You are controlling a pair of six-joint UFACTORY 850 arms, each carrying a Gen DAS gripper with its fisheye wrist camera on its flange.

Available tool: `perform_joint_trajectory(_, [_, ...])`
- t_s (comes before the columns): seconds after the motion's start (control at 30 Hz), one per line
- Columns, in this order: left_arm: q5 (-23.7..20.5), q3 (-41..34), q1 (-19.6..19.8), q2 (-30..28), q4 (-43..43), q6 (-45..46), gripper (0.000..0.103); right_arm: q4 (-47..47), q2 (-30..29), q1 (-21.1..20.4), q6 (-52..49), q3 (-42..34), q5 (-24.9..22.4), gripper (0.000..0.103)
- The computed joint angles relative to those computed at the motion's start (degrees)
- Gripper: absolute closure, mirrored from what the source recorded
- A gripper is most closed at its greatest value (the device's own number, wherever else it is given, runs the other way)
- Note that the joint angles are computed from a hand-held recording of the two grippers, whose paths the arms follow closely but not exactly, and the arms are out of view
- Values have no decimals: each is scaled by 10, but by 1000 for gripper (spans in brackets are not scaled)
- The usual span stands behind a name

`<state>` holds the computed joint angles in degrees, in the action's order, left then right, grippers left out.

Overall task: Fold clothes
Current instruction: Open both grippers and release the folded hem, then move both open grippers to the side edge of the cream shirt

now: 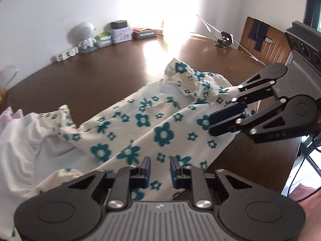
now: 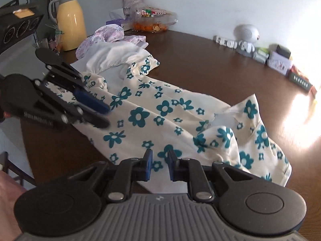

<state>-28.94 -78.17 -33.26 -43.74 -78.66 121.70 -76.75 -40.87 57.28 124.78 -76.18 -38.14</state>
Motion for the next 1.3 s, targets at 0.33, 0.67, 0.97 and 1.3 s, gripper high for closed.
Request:
perform_joint_trajectory(0.33, [40,-58,25,-38,58,-105,82,-18,61,3,135,133,0,88])
perform_joint_trajectory(0.67, [91,-58,69,-34,74,-134,83,13,76,21,181,161,-40,91])
perform_joint_trajectory(0.97, [83,-58,88,-33,55,-100,88,38,73,24,224,169,-53,84])
perform_joint_trajectory(1.3, [57,-90,126,-53,65,-131,79,70,65,25,214,154,-62,83])
